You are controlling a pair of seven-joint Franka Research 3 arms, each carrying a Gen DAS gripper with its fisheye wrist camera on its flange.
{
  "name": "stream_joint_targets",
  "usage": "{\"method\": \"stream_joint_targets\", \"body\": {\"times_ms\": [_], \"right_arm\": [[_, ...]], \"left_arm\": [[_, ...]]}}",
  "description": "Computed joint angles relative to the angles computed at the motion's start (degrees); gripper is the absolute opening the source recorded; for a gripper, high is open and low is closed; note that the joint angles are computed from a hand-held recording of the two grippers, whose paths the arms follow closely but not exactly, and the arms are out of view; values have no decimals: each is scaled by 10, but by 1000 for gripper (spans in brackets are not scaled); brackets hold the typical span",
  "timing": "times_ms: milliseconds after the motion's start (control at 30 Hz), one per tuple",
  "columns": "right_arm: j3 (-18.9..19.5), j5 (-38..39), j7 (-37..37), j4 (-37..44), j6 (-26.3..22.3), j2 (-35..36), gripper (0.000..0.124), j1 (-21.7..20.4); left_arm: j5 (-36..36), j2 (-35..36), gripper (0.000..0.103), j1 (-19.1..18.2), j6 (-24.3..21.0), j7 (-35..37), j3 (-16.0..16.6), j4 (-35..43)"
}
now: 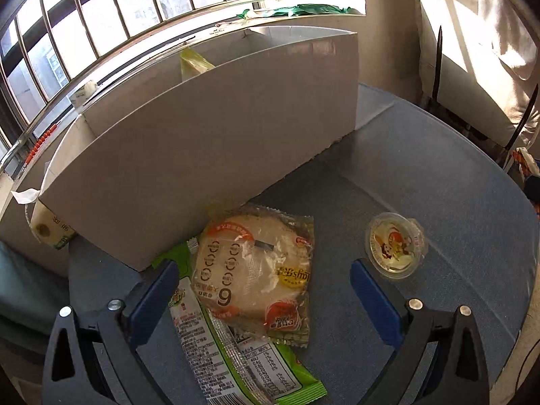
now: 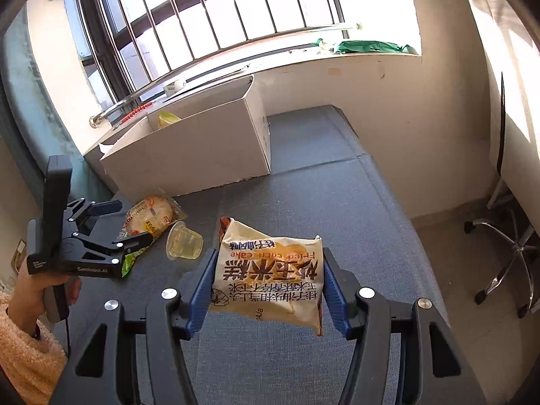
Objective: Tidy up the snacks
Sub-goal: 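Grasp the brown-wrapped cake with the right gripper while the left gripper grasps the round bread packet, then drop the cake and bread packet into the white box, opening both grippers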
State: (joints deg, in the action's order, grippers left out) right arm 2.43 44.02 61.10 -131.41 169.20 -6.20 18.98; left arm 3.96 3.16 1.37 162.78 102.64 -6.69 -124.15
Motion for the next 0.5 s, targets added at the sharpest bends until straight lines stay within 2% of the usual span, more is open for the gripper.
{"method": "stream_joint_targets", "body": {"times_ms": [133, 167, 200, 267, 333, 400, 467, 500], "right_arm": [[-7, 24, -21, -6, -5, -7, 63, 4], [-8, 32, -26, -6, -7, -8, 63, 5], [-10, 42, -33, -5, -9, -9, 63, 6], [-10, 55, -46, -3, -10, -9, 63, 8], [-10, 65, -56, -1, -12, -9, 63, 9], [-12, 92, -77, 5, -18, -7, 63, 13], [-11, 115, -94, 14, -24, -3, 63, 16], [-10, 129, -104, 20, -30, 1, 63, 17]], "left_arm": [[46, 34, 101, -6, -58, -19, 12, 42], [9, 33, 86, 9, -50, 3, -2, 39], [-17, 32, 79, 15, -49, 8, -5, 39], [-47, 21, 78, 22, -53, 12, -5, 34], [-145, -5, 78, 32, -33, 78, -15, 8], [-238, -41, 78, 26, -7, 131, -11, -25], [-402, -83, 78, -3, 18, 244, 11, -56], [-463, -102, 78, -20, 23, 282, 26, -65]]}}
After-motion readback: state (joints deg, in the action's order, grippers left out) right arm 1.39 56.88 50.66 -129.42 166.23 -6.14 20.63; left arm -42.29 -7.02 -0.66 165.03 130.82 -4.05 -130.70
